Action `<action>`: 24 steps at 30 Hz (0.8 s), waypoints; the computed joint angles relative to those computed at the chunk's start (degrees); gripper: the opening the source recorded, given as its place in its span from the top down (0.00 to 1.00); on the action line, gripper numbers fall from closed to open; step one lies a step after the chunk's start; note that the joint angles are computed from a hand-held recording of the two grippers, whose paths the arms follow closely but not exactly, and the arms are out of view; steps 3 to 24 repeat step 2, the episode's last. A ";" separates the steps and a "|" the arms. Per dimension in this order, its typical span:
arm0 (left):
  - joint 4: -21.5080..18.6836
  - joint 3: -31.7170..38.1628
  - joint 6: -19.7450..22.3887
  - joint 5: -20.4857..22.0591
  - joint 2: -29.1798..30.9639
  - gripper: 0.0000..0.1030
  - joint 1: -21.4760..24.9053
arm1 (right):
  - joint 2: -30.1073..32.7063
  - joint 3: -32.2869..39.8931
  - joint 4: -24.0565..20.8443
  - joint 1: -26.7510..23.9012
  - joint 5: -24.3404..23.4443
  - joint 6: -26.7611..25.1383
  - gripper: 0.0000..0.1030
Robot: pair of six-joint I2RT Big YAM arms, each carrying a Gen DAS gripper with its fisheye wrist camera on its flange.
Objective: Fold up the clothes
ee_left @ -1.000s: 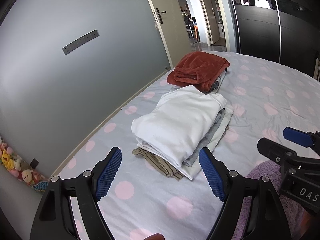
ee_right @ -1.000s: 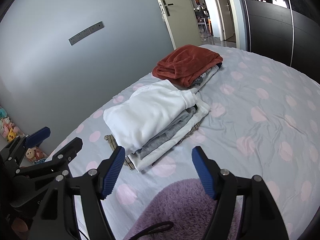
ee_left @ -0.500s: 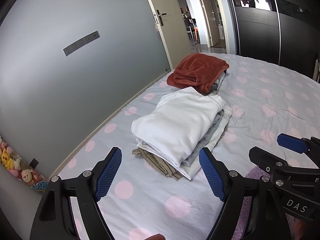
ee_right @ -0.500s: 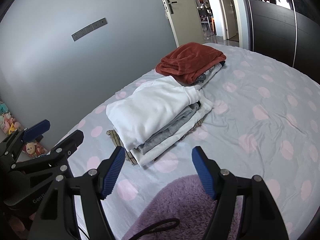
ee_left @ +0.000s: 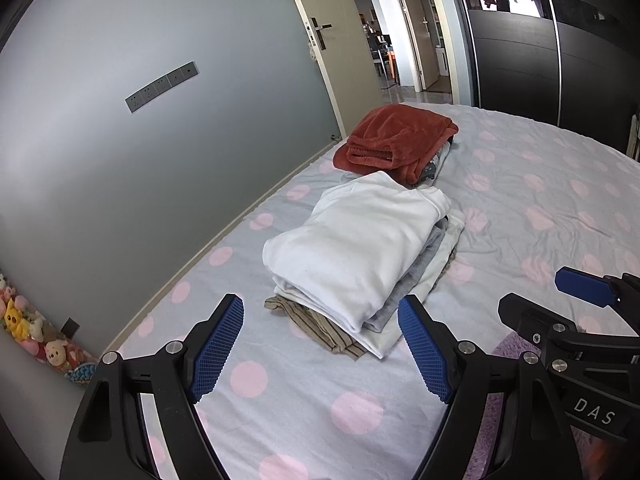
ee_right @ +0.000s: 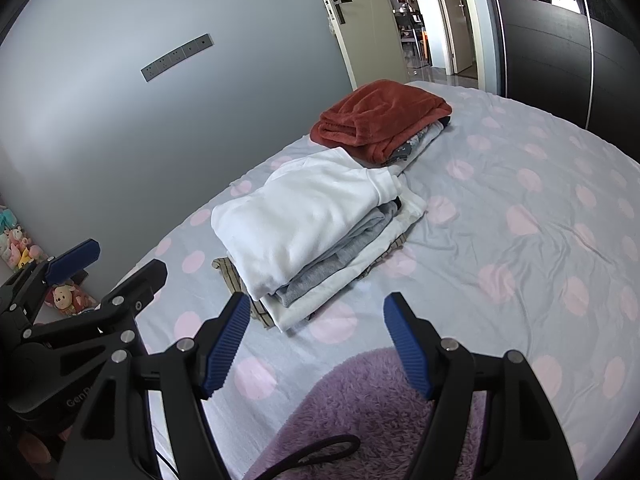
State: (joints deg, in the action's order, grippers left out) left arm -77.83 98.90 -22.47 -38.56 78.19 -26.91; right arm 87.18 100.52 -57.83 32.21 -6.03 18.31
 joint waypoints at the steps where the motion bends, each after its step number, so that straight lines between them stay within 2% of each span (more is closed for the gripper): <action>1: 0.27 -0.15 0.05 0.11 -0.12 0.22 0.02 | -0.02 -0.02 0.05 -0.01 -0.01 -0.01 0.33; 24: 0.40 -0.24 0.01 0.31 -0.18 0.22 0.08 | -0.06 -0.05 0.11 -0.01 0.00 -0.02 0.33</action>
